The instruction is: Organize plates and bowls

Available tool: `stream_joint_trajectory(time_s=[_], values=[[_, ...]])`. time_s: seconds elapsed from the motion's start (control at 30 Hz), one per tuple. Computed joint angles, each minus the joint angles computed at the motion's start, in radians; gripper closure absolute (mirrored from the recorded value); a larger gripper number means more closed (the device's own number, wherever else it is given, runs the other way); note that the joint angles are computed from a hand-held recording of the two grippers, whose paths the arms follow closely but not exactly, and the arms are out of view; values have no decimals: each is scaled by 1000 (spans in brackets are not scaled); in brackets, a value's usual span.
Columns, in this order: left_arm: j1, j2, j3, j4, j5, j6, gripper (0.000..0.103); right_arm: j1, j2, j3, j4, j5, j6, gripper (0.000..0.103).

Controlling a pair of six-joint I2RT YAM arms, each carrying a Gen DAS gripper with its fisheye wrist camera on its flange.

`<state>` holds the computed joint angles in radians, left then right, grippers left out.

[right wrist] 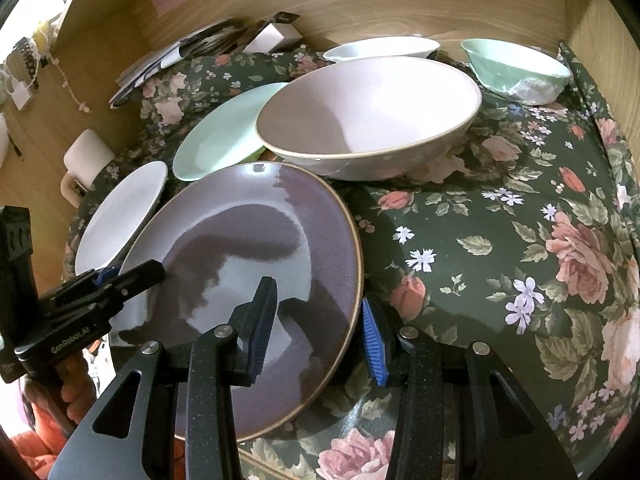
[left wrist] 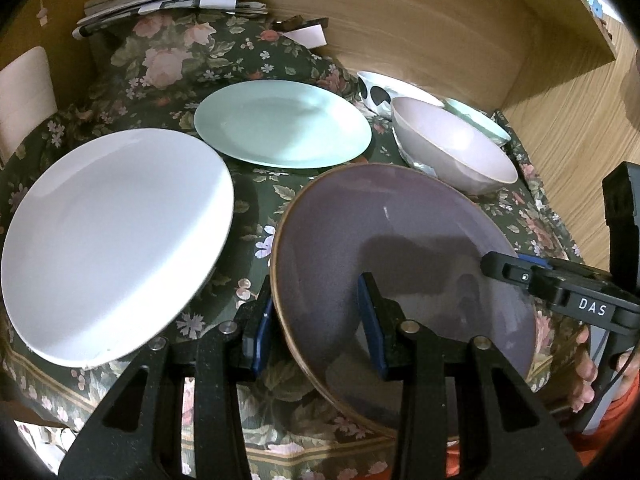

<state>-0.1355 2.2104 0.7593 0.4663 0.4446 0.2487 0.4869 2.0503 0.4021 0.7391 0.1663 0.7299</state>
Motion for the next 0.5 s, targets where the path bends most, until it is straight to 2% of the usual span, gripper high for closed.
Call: stream_joint_trajectory(time_s=[0.37, 0.5], values=[[-7, 16, 14, 10, -10, 1, 64, -3, 2, 12, -18, 11, -25, 63], [-2, -1, -14, 54, -25, 11, 62, 16, -39, 9, -75, 71, -27, 59]])
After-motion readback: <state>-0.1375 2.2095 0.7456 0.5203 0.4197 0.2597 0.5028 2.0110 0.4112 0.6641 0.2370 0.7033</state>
